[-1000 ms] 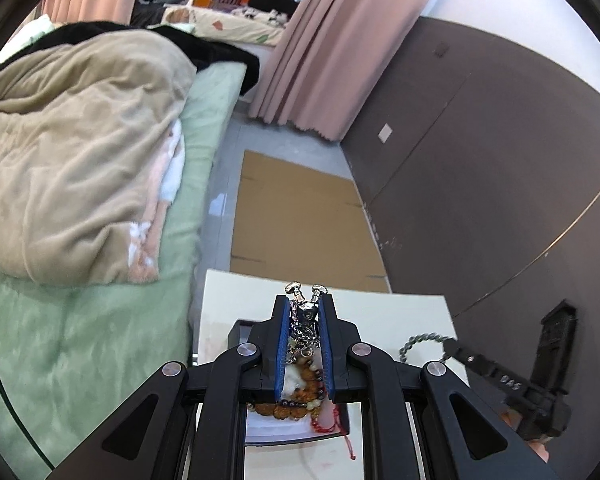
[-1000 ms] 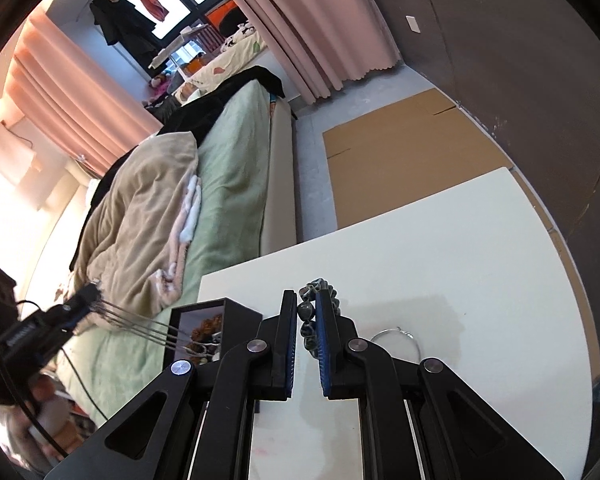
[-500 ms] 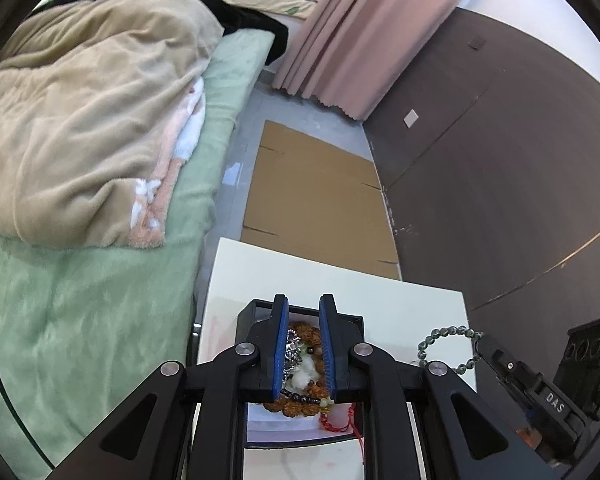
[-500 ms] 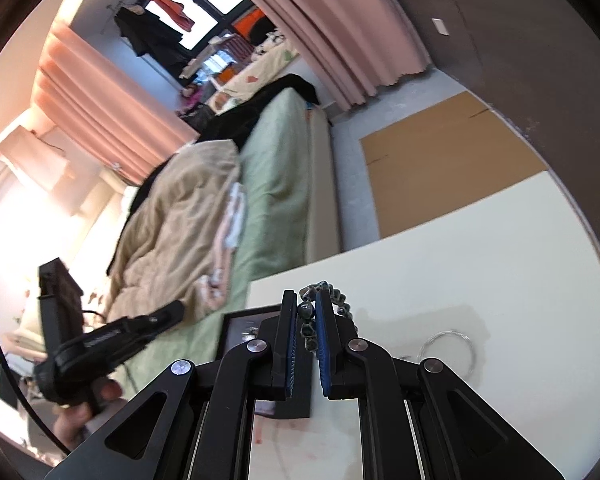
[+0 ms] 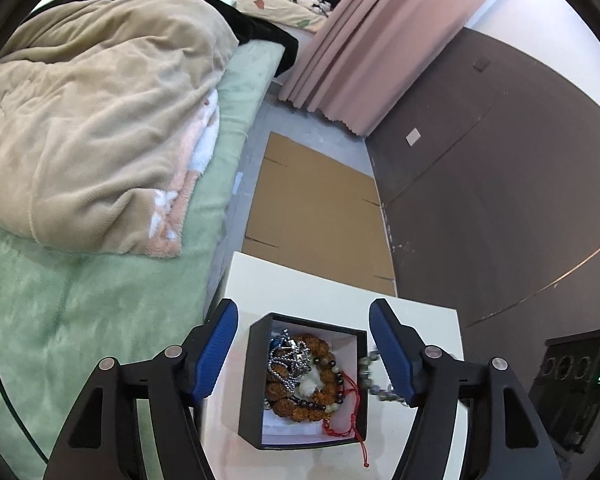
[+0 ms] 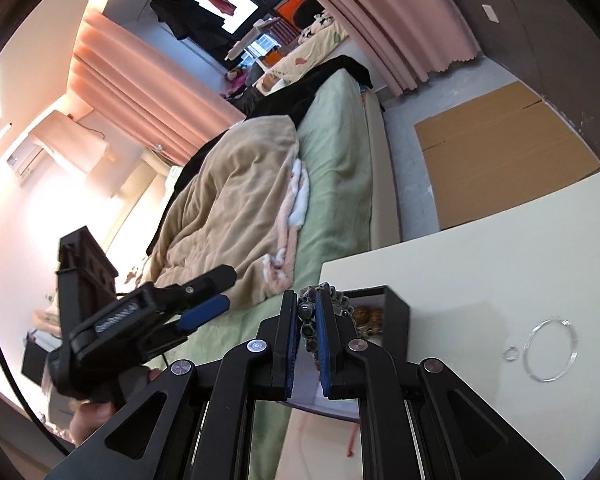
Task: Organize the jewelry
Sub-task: 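Lower the green bead bracelet into the box and open the right tool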
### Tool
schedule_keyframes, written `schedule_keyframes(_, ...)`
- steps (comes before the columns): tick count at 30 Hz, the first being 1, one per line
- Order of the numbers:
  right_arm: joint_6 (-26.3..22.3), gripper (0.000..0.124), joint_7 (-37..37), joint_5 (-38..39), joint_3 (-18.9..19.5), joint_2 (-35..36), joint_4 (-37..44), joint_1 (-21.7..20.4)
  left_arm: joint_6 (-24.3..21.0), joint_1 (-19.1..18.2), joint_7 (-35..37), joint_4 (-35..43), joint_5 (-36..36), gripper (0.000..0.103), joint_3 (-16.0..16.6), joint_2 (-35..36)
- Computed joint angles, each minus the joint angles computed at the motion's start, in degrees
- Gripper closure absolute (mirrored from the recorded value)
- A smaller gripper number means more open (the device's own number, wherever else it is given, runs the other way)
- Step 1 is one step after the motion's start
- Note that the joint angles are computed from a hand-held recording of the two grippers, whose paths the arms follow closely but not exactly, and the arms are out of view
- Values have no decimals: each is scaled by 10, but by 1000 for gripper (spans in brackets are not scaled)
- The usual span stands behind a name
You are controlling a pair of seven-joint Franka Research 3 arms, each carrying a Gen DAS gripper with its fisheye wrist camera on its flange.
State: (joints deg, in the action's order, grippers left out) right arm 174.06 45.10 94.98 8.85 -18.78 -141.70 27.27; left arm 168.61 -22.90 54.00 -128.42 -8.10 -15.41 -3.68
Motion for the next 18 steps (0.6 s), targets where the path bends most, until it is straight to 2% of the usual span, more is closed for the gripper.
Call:
schedule_keyframes(2,-1,112,25,-18,3,26,14,2,2,-1,5,-7,-15,34,4,-5)
schedule_keyframes(4,-2,111,121,-120,5,42,9,2,6,-2,13,-11,-28,34,8,-9)
schedule_keyframes(6,-17,106,133,-134,-11,45,9,13,10,-2,15,-15,-32,34,10,-13)
schedule_keyframes(7,-24,92,126,-124,-20,43,7,18,11,-2,16,-16,-32,34,10,-14)
schedule_keyframes(8,-22,72,131,-128,-21,36,2,19,11,-3,16,-17,-32,34,11,-15)
schedule_keyframes(10,10,57,142,-135,-18,22,-12,23,11,-5,21,-16,-37,34,12,-15)
schedule_keyframes(12,31,56,142,-136,-23,6,-25,31,11,-8,28,-15,-42,34,13,-13)
schedule_keyframes(15,25,56,179,-173,-35,-24,-53,31,9,-9,29,-8,-39,34,9,-9)
schedule_keyframes(18,28,56,258,-253,-25,-56,-86,7,6,-10,29,2,-26,34,3,0)
